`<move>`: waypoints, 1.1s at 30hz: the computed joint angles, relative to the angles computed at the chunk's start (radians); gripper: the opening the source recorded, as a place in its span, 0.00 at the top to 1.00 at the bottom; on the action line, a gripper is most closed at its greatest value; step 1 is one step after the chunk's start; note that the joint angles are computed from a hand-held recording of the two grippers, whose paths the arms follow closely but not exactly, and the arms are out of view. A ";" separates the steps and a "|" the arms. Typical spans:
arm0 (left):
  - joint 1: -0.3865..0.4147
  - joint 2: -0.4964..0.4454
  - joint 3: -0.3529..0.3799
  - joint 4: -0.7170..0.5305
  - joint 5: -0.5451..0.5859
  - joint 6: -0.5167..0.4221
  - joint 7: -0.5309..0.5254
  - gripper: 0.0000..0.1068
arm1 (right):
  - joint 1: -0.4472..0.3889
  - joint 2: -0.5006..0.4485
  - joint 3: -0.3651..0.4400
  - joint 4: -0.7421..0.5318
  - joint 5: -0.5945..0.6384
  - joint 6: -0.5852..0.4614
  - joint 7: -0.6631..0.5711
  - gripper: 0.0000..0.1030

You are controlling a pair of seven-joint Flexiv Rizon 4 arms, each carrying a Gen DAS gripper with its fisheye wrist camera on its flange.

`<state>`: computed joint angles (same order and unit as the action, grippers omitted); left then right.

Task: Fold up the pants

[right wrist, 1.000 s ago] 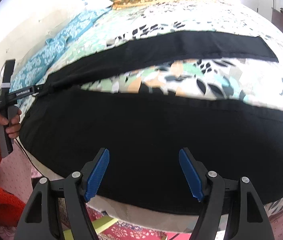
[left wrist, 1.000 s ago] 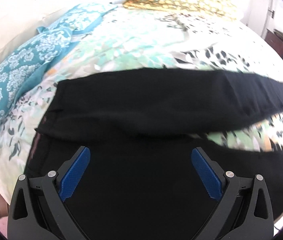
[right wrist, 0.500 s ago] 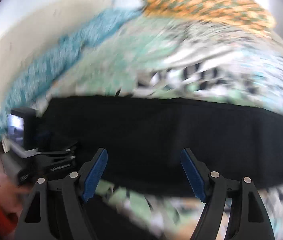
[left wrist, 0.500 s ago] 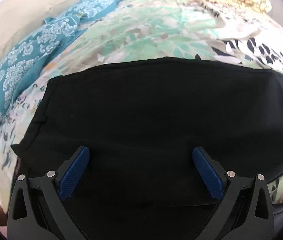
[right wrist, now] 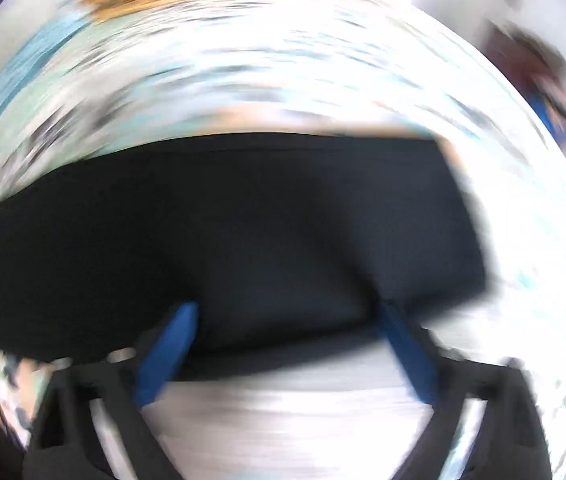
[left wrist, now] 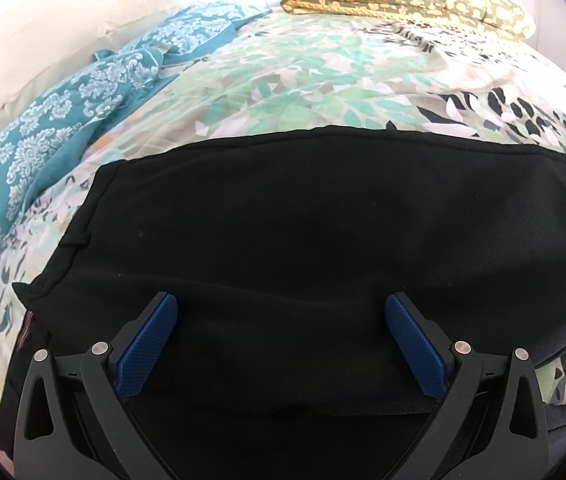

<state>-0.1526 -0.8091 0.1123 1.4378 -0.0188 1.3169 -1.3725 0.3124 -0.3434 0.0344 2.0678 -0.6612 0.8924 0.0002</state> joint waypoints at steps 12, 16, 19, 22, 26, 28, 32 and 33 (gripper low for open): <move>0.019 0.116 0.025 0.130 -0.008 0.024 -0.060 0.04 | -0.166 0.076 -0.015 0.006 0.028 0.140 -0.063 0.06; 0.080 0.139 -0.020 0.202 -0.074 -0.039 -0.093 0.04 | -0.157 -0.064 -0.024 -0.154 0.142 0.034 -0.227 0.06; 0.077 0.136 -0.017 0.222 -0.072 -0.004 -0.109 0.04 | -0.146 -0.114 -0.044 -0.191 0.167 0.042 -0.258 0.15; 0.047 0.118 0.016 0.205 -0.044 0.008 -0.138 0.04 | -0.123 -0.090 -0.083 -0.152 0.144 0.119 -0.218 0.67; 0.047 0.117 0.016 0.208 -0.034 0.025 -0.148 0.04 | -0.068 0.042 -0.128 -0.032 -0.067 0.189 -0.109 0.87; 0.048 0.117 0.013 0.209 -0.034 0.027 -0.149 0.04 | -0.052 0.135 -0.107 0.038 -0.199 0.187 -0.049 0.88; 0.048 0.119 0.015 0.212 -0.031 0.030 -0.150 0.04 | -0.025 0.345 0.023 0.175 -0.350 0.095 0.113 0.88; 0.048 0.119 0.015 0.212 -0.031 0.030 -0.150 0.04 | -0.021 0.389 0.063 0.205 -0.354 0.068 0.155 0.88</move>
